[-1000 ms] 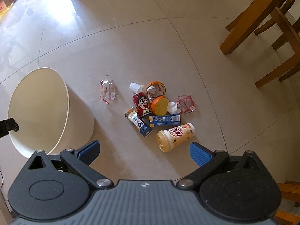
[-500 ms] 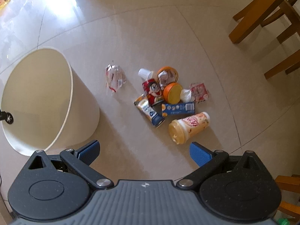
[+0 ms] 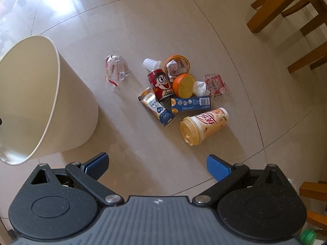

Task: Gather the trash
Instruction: 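Clamp the cream bin rim with the left gripper while moving the right gripper toward the pile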

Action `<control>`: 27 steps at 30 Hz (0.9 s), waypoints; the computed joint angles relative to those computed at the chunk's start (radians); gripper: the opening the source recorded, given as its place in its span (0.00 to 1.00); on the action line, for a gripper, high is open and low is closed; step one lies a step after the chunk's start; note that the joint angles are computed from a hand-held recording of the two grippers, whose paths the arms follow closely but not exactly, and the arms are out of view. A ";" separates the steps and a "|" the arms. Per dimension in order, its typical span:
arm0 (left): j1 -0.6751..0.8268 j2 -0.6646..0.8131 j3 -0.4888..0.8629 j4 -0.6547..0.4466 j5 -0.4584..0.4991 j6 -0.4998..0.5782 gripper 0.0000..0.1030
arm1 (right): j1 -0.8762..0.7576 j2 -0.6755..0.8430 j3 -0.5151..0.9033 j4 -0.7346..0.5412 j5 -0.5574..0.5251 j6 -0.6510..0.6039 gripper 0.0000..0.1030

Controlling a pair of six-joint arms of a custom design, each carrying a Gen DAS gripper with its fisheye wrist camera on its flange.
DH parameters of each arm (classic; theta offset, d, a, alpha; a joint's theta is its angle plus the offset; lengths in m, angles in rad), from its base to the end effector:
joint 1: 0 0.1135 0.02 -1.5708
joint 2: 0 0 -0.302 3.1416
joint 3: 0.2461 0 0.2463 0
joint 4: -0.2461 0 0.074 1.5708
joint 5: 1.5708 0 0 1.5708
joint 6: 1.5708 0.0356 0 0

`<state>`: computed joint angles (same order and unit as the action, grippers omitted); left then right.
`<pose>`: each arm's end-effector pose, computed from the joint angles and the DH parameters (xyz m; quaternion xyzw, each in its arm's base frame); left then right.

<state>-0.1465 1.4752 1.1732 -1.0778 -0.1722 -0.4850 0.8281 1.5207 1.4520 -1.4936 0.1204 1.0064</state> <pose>0.2559 -0.0316 0.2933 -0.1751 0.9762 0.0519 0.1169 0.1710 0.1800 0.3492 0.0891 0.9942 -0.0332 0.0503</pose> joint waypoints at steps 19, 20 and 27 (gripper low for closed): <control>0.042 0.181 0.161 0.087 -0.004 0.352 0.15 | -0.045 -0.078 -0.110 -0.002 0.002 0.008 1.00; 0.040 0.184 0.163 0.092 -0.003 0.362 0.15 | -0.047 -0.082 -0.114 -0.003 0.005 0.005 1.00; 0.068 0.186 0.147 0.139 0.037 0.463 0.15 | -0.108 -0.129 -0.184 0.062 0.019 -0.101 1.00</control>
<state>-0.0789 1.6613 1.3199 -0.9385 -0.1351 -0.0217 0.7201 1.3916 1.2684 -1.4317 0.1398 0.9058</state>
